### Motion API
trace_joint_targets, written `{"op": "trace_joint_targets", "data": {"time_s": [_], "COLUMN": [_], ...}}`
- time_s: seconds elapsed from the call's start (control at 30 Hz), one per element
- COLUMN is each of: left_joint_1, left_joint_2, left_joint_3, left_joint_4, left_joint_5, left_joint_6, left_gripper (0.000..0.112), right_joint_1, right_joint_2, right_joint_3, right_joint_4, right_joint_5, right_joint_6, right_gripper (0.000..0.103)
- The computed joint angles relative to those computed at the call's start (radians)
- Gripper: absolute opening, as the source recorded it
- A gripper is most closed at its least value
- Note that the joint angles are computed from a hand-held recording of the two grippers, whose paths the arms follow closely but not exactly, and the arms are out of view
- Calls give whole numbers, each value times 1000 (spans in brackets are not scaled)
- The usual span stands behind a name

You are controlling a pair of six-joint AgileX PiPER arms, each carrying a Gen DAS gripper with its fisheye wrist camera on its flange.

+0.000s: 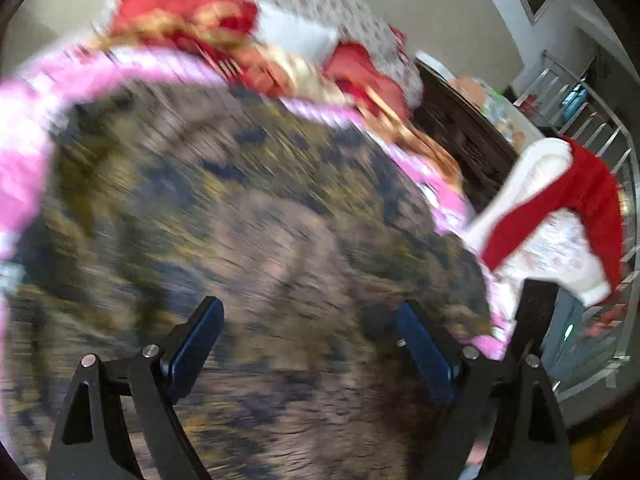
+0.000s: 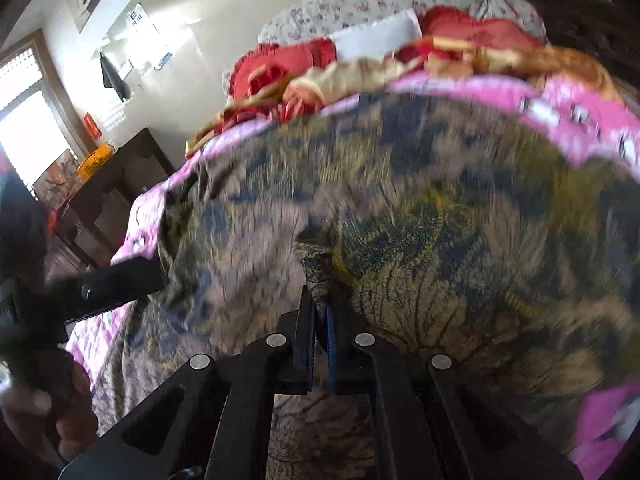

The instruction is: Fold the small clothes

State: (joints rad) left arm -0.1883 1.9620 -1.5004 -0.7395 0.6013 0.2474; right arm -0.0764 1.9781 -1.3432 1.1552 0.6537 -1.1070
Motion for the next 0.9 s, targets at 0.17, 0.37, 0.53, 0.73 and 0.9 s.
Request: {"op": "trace_joint_targets", "data": {"time_s": [0.17, 0.37, 0.53, 0.73, 0.9], "left_joint_1": [-15, -20, -17, -75, -138], "left_joint_2": [168, 247, 279, 198, 43], "left_joint_3": [-193, -302, -338, -242, -65], "left_joint_4": [-148, -177, -120, 104, 224], "left_joint_5": [161, 205, 208, 97, -54], "left_joint_6": [66, -5, -81, -144, -153], "left_gripper": [91, 90, 61, 16, 4], "right_joint_1": [-3, 30, 52, 38, 33], "right_joint_2": [-77, -146, -197, -320, -364], "right_joint_3": [124, 219, 274, 412, 475], "right_joint_4": [154, 221, 205, 57, 27], "right_joint_5": [-14, -77, -171, -296, -353], "right_joint_6": [-217, -403, -392, -268, -229], "right_gripper": [0, 0, 10, 11, 14]}}
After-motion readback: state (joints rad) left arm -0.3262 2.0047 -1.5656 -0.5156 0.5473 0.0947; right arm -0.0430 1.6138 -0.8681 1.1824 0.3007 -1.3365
